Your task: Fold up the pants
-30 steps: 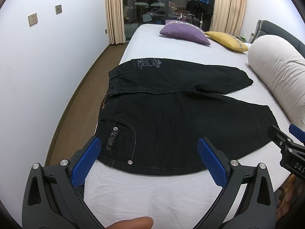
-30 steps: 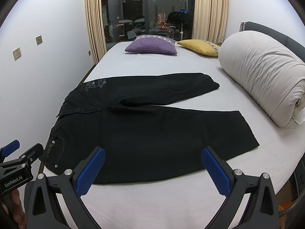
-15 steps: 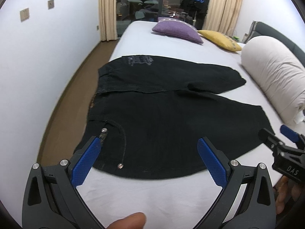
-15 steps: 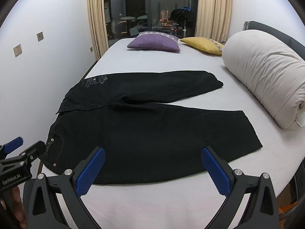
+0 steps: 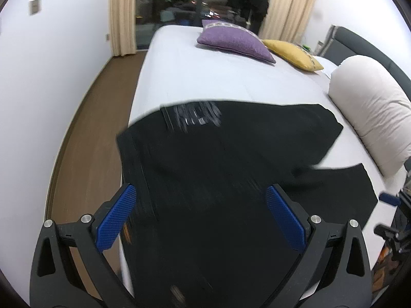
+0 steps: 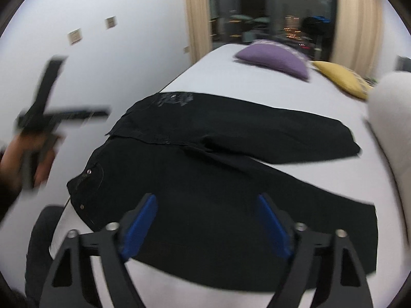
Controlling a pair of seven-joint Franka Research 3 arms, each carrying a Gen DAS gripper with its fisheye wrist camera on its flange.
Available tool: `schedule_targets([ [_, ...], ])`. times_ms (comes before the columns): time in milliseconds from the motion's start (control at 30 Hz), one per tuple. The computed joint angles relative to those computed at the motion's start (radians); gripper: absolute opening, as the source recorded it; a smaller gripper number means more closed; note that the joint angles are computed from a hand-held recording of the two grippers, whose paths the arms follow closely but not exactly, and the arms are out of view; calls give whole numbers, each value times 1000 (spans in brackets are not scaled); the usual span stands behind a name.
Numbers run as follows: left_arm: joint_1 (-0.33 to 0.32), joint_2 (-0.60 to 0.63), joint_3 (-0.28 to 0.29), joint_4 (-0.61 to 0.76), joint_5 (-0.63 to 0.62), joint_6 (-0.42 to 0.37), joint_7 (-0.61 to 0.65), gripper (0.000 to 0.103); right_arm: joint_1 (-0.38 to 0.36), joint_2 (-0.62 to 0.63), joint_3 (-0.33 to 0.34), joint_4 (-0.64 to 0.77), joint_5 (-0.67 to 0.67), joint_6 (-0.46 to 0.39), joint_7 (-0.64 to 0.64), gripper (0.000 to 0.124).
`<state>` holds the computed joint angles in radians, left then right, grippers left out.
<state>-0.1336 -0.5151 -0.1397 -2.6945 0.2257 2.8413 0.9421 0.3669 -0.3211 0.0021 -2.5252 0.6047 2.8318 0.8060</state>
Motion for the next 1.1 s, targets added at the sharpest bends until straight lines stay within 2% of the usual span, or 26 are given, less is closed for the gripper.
schedule_targets([
  [33, 3, 65, 39, 47, 5, 3, 55, 103, 7, 29, -20, 33, 6, -31, -31, 76],
  [100, -50, 207, 155, 165, -62, -10, 258, 103, 25, 80, -63, 98, 76, -98, -130, 76],
  [167, -48, 315, 195, 260, -122, -33, 384, 103, 20, 130, -91, 165, 152, -180, -237, 76],
  [200, -70, 379, 234, 317, -221, -47, 498, 103, 11, 153, -94, 191, 177, -206, -274, 76],
  [267, -66, 470, 250, 396, -333, -60, 642, 103, -14, 196, -96, 240, 218, -263, -335, 76],
  [333, -35, 565, 241, 486, -406, -102, 775, 103, -43, 242, -90, 290, 232, -314, -376, 76],
  [367, -17, 582, 232, 501, -414, -116, 799, 102, -58, 270, -81, 318, 221, -330, -385, 76],
  [433, 22, 654, 208, 576, -446, -163, 857, 94, -85, 312, -60, 361, 200, -349, -389, 75],
  [600, 112, 748, 138, 684, -464, -199, 922, 91, -150, 414, -4, 486, 194, -389, -436, 75],
  [700, 144, 779, 113, 728, -414, -217, 913, 91, -173, 488, 28, 591, 148, -400, -417, 79],
  [800, 195, 819, 59, 781, -424, -261, 956, 91, -182, 581, 56, 723, 93, -413, -406, 79],
  [900, 242, 874, 11, 856, -417, -337, 984, 73, -177, 668, 78, 852, 20, -437, -366, 79],
  [967, 267, 899, -10, 896, -421, -369, 989, 67, -175, 701, 92, 904, -7, -448, -349, 79],
  [1067, 279, 916, -20, 932, -399, -398, 990, 53, -168, 756, 108, 978, -49, -477, -341, 79],
  [1100, 277, 911, -20, 930, -385, -397, 986, 45, -162, 775, 107, 1003, -69, -483, -329, 79],
])
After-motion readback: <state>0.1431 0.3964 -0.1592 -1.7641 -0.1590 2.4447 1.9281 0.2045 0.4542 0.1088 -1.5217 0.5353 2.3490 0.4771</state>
